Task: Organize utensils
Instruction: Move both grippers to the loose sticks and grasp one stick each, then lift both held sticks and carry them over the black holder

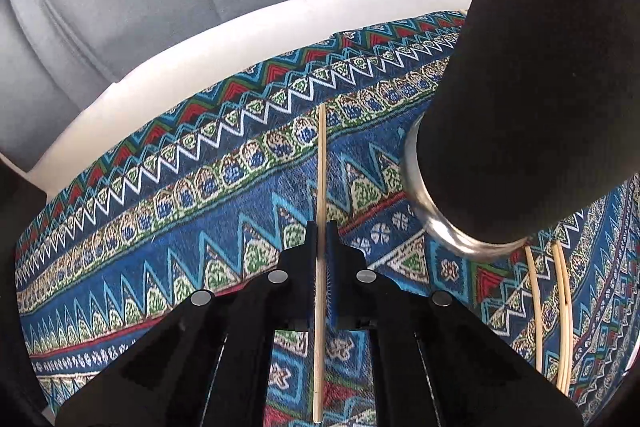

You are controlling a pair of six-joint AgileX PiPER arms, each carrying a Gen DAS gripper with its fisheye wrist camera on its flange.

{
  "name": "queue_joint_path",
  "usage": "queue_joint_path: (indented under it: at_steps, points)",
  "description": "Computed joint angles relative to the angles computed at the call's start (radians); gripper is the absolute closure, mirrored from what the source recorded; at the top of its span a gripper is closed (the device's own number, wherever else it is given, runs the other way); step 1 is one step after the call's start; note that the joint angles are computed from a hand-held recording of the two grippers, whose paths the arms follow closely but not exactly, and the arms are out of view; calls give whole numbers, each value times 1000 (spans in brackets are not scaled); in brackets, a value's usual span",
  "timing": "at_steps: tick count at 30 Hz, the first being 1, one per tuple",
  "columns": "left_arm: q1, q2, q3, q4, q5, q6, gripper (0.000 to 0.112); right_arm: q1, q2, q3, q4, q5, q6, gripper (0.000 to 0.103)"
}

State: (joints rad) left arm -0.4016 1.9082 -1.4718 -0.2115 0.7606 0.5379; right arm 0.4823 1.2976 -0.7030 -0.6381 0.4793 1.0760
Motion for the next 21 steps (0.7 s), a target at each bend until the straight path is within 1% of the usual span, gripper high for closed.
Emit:
queue_joint_path:
  at_steps: [1, 2, 6, 8, 10, 13, 14, 17, 18, 19, 21]
  points:
    - [8, -20, 23, 3, -8, -3, 108, 9, -32, 8, -1, 9, 6, 98]
    - [26, -39, 41, -21, 0, 12, 108, 19, -69, 19, -2, 14, 13, 98]
    - [130, -141, 95, -162, 25, 93, 108, 86, -209, 48, -56, 69, 105, 98]
    - [174, -189, 96, -205, 44, 99, 108, 140, -271, 47, -91, 122, 154, 98]
    - [203, -225, 69, -219, 61, 91, 108, 209, -338, 36, -124, 198, 196, 98]
    - [223, -301, 49, -266, 98, 84, 107, 278, -363, -1, -195, 256, 255, 98]
    - [236, -313, 38, -292, 105, 101, 107, 280, -355, -14, -222, 248, 271, 98]
    - [246, -348, -23, -347, 156, 98, 107, 320, -358, -62, -285, 270, 299, 98]
    - [255, -354, -37, -370, 165, 110, 107, 322, -344, -83, -305, 258, 307, 98]
    - [237, -362, -55, -363, 159, 83, 107, 325, -324, -104, -330, 245, 323, 98]
    - [188, -387, -57, -331, 96, 15, 107, 326, -288, -148, -357, 227, 331, 98]
